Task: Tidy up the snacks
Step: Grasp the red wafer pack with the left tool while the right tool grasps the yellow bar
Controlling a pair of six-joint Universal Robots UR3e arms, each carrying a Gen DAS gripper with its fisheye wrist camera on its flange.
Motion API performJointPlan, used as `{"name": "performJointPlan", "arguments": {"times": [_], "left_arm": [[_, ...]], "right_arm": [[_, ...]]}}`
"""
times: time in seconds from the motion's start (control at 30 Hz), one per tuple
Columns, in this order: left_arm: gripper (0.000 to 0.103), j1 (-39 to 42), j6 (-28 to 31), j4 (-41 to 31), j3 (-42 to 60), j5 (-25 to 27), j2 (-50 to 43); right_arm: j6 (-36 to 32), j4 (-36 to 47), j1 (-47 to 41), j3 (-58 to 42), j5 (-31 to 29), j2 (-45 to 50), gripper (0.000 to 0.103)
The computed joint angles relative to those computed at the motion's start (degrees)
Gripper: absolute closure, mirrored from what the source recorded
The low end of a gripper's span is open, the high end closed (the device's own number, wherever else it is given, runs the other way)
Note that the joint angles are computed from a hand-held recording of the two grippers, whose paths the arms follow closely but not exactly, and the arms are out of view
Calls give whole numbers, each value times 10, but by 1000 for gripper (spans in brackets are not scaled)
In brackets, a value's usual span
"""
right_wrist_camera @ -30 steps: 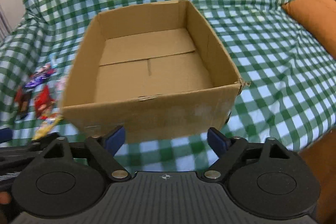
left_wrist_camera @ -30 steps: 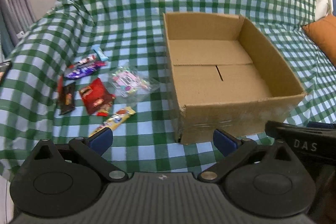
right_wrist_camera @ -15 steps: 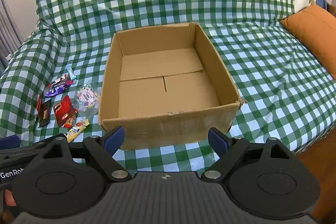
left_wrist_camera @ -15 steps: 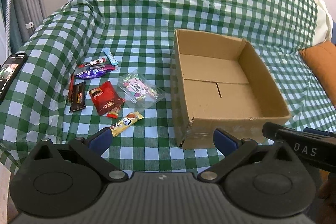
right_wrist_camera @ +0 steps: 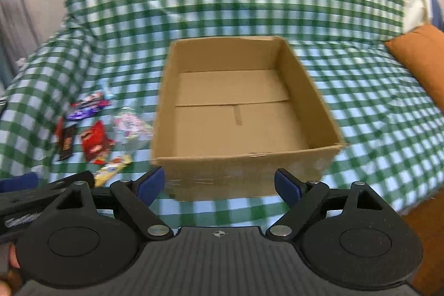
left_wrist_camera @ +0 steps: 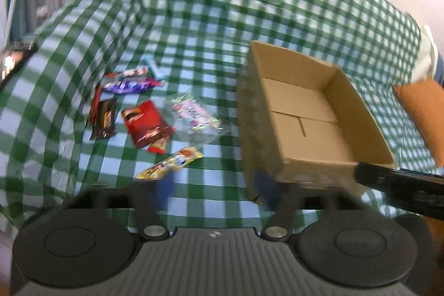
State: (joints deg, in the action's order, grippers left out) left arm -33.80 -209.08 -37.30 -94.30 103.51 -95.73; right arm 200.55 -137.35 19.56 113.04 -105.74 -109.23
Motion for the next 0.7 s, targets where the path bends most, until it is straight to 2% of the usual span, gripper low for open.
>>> {"name": "performJointPlan", "arguments": {"times": [0.03,0.07,0.13,0.2,0.33,0.43,0.5,0.53,0.57,0.6,0.63,0.67,0.7], "left_arm": [[85,20,2,24,-32,-8,11],[92,40,2,45,-58,-8,19],[92,82,8,98,-105,-6,27],[92,125,10,128,-127,-7,26],[92,205,45,231,-158,-21,-1],[92,240,78,326,-172,-39,-49],[92,248,96,369,-180,-39,-79],[92,248,98,379,-182,-35,-93],[92,251,97,372,-177,-35,-104],[90,257,97,369,-171,-39,-112],[88,256,101,385,-167,-35,-123],[77,253,107,403,-161,-24,-136],[59,250,112,405,-147,-13,-150]], "right_arm": [[-14,-24,-4,11,21,0,29],[-26,-46,-5,17,40,4,44],[-48,-96,-10,24,87,24,65],[-64,-138,-3,15,113,61,70],[-86,-185,21,-60,139,185,69],[-85,-183,32,-141,168,291,69],[-69,-167,43,-202,180,362,64],[-53,-151,50,-237,178,396,57],[-34,-133,51,-277,177,436,44],[-14,-115,59,-298,174,451,37],[6,-89,65,-341,164,487,28],[24,-74,67,-374,157,516,27],[35,-65,70,-392,153,534,27]]}}
